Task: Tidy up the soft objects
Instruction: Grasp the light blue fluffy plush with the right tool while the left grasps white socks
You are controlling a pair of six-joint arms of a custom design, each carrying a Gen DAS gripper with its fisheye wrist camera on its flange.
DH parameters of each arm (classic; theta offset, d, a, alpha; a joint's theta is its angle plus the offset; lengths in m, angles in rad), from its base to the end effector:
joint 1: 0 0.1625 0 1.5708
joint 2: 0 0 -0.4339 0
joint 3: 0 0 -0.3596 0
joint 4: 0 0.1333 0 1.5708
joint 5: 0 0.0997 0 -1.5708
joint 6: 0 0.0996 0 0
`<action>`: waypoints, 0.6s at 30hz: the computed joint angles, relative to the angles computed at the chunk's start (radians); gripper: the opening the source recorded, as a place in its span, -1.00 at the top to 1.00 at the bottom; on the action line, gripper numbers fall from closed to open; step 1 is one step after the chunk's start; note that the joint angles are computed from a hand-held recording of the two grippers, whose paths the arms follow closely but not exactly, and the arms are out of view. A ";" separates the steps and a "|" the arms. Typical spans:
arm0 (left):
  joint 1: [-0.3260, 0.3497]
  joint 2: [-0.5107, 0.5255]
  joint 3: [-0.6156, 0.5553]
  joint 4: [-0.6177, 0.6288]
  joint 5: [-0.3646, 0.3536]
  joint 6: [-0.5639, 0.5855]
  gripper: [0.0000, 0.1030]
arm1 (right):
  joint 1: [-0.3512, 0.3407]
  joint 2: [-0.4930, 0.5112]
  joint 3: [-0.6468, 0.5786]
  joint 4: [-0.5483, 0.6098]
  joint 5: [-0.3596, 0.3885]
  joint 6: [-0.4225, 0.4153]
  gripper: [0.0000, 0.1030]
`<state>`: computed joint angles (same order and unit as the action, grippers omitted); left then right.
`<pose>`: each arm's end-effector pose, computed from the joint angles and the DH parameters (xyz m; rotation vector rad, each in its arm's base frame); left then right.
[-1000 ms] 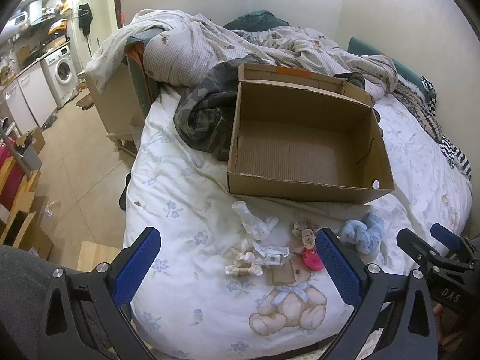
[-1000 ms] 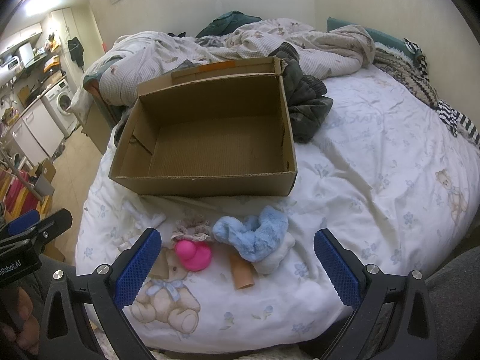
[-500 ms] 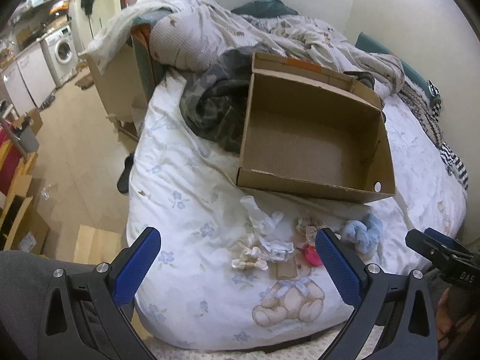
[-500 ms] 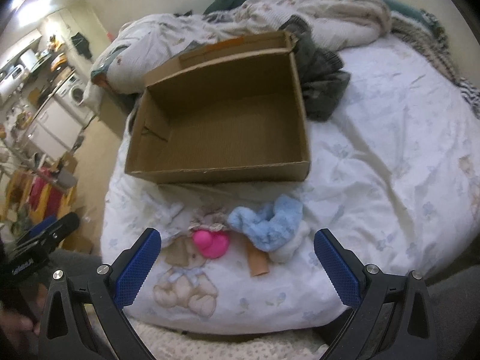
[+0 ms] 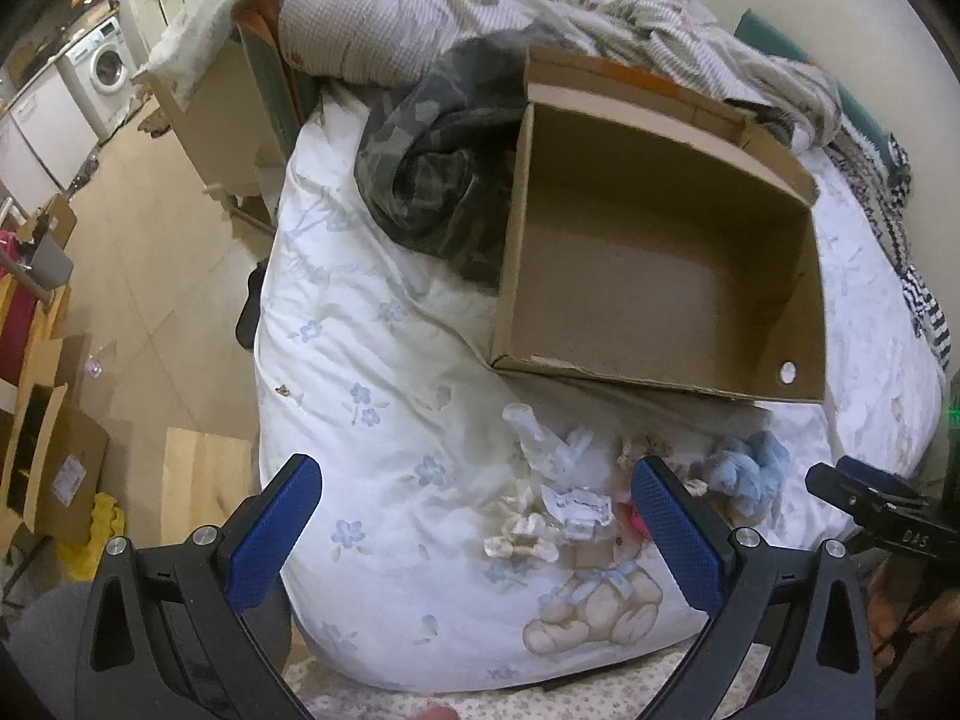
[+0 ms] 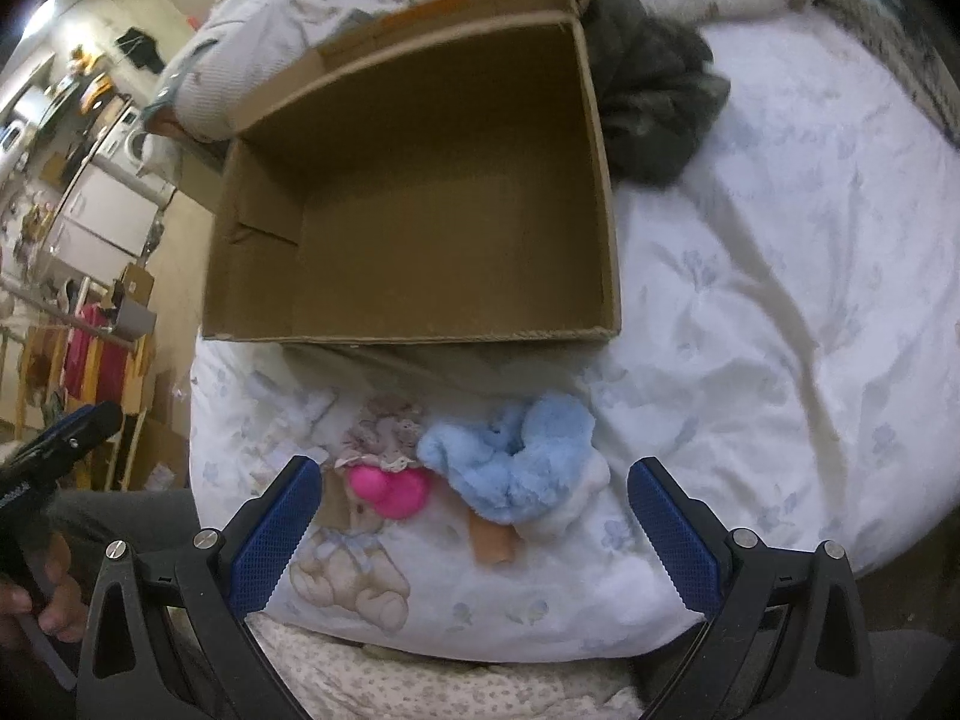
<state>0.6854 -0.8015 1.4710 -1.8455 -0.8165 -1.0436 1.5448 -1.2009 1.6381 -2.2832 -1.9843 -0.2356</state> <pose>-0.3741 -0.5661 0.1457 -0.0001 2.3625 -0.4982 0.0776 -0.6056 0.3541 0.2031 -2.6759 0.2949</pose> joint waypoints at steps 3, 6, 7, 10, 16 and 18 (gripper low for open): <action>0.029 0.025 -0.030 0.002 -0.035 0.012 -1.00 | -0.028 0.024 -0.028 0.046 0.024 0.052 -1.00; 0.063 0.056 -0.056 -0.008 -0.095 0.027 -0.98 | -0.041 0.042 -0.039 0.058 0.012 0.080 -1.00; 0.074 0.069 -0.065 -0.008 -0.114 0.033 -0.95 | -0.044 0.045 -0.040 0.057 0.010 0.087 -1.00; 0.102 0.110 -0.089 -0.015 -0.154 0.052 -0.64 | -0.050 0.058 -0.054 0.068 0.014 0.102 -1.00; 0.158 0.181 -0.122 -0.066 -0.233 0.067 -0.48 | -0.067 0.086 -0.089 0.095 0.021 0.145 -1.00; 0.171 0.199 -0.130 -0.084 -0.259 0.078 -0.25 | -0.074 0.096 -0.101 0.119 0.024 0.174 -1.00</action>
<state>0.8569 -0.6026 1.3406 -1.9296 -1.0754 -0.9660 1.4704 -1.1048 1.5369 -2.1645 -1.9607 -0.0617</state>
